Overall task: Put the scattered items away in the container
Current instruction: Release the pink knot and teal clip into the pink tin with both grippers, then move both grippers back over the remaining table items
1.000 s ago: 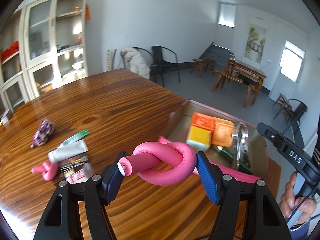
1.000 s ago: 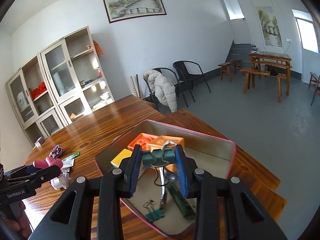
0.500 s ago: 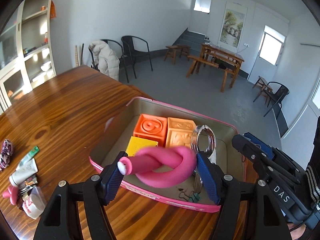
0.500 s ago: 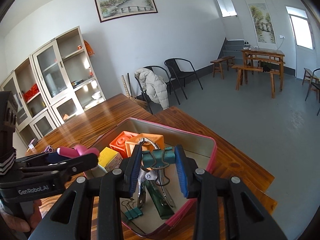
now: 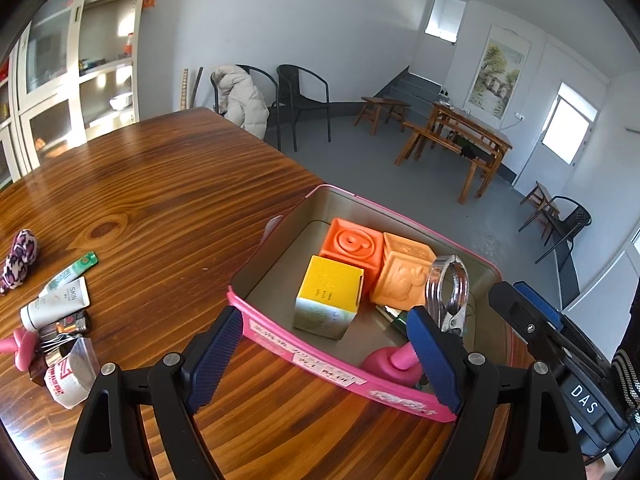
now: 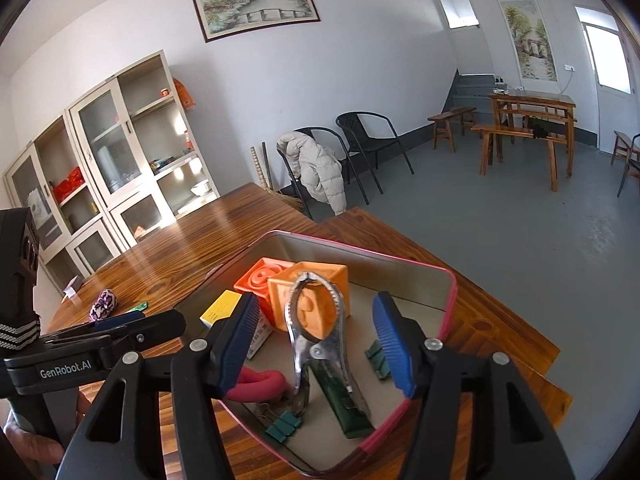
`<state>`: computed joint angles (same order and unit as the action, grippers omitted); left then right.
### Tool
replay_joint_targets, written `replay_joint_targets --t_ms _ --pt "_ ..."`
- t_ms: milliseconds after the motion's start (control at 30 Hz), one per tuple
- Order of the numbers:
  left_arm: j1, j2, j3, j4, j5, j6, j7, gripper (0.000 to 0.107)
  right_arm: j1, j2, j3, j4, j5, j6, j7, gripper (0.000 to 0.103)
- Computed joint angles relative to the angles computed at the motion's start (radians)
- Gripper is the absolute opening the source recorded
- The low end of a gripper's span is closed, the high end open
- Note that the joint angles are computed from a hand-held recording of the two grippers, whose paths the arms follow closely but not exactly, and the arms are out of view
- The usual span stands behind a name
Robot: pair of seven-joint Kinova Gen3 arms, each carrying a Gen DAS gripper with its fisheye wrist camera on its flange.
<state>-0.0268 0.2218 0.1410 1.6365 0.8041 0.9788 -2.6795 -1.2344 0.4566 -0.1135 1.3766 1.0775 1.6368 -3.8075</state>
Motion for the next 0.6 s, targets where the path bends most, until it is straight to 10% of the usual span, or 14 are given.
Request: replay_joint_targets --t_ms 600 --pt "-0.13 0.051 -0.045 -0.061 0.015 0.033 0.016 0.086 0.011 0.105 0.071 -0.208 -0.012 -0.157 0.251 0.071"
